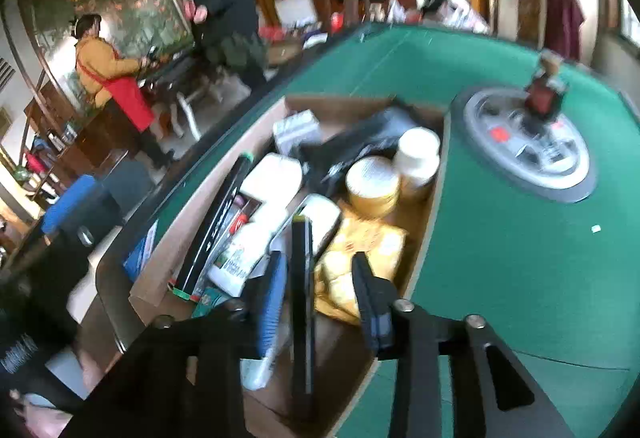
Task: Organize objects
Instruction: 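Lower both markers into the cardboard box and open both grippers, then withdraw both grippers from the cardboard box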
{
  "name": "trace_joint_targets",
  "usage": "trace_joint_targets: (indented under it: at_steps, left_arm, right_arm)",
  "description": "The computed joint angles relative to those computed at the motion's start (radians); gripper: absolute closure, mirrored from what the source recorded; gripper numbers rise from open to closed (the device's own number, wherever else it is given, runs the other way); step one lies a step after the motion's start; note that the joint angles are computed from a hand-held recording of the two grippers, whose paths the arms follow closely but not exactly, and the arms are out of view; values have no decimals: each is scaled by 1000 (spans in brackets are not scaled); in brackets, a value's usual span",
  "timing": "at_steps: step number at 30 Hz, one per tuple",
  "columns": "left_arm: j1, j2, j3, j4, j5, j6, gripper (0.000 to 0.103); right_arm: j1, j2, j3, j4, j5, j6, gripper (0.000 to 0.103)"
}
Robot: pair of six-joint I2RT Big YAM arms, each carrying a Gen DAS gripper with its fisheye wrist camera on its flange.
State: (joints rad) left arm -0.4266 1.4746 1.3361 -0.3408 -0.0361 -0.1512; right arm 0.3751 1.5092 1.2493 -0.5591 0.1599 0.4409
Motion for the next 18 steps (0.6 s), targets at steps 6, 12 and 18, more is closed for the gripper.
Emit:
trace_joint_targets:
  at_steps: [6,12,18]
  left_arm:
    - [2,-1,45,-94,131,-73,0]
    - [-10,-21,24,-119,198,-127,0]
    - [-79,-48,-14,-136,-90,-52,0]
  right_arm:
    - [36,-74,-53,45,138,-59,37]
    - [45,-101,-76,46,184,-87,33]
    - [47,-124,-98,31,220,-78,28]
